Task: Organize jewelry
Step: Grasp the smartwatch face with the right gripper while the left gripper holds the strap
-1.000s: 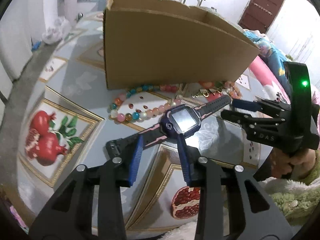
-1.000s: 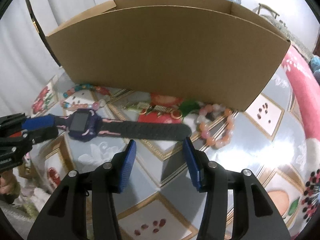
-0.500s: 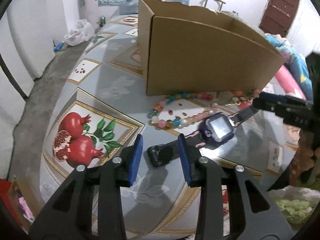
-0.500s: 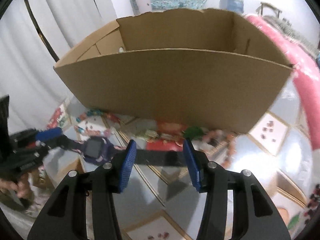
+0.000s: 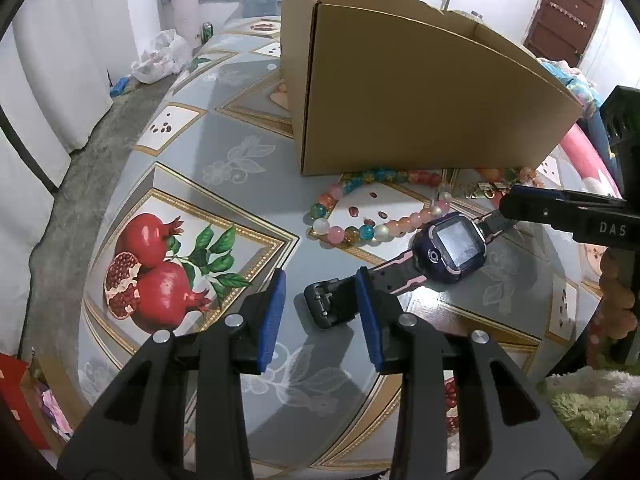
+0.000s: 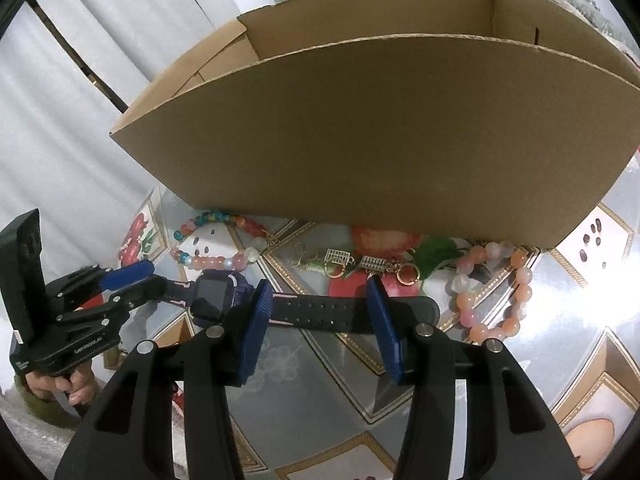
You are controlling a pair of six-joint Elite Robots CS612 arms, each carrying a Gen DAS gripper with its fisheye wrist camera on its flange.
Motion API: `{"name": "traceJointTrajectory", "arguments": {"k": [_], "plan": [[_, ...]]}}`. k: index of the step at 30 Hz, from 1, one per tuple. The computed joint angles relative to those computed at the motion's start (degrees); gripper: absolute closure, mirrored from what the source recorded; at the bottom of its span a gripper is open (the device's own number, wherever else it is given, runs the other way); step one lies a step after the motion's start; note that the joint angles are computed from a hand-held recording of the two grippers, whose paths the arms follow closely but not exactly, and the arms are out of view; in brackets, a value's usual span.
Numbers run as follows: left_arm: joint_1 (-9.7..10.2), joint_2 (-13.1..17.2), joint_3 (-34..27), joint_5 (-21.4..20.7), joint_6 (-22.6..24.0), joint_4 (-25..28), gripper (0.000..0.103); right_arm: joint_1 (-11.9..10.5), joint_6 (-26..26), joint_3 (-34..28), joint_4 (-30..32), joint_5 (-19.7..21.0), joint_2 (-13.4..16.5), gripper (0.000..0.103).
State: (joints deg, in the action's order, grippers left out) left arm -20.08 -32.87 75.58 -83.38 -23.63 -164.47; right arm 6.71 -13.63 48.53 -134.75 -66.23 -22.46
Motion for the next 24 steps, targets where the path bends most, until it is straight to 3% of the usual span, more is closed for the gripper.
{"name": "traceJointTrajectory", "arguments": {"k": [11,14,17,24], "plan": [[0.36,-0.07,0.46,-0.57,-0.46,-0.72,0.069,-0.07,-1.52,0.40,2.12,-0.64,-0.65,0.054],[0.24,-0.07,0.53,-0.19,-0.05,-0.88,0.069,0.14,-4.42,1.71,-0.18,0.17,-1.23,0.053],[0.26,-0.11,0.55,-0.22,-0.11,-0.91,0.069,0.52,-9.12,2.33,-1.68,1.35,-1.57,0.045],[0.36,-0.38,1.06,-0.91,-1.20,-1.67,0.069,1.94,-18.29,1.92,-2.02,-0.89,-1.27,0.044]]}}
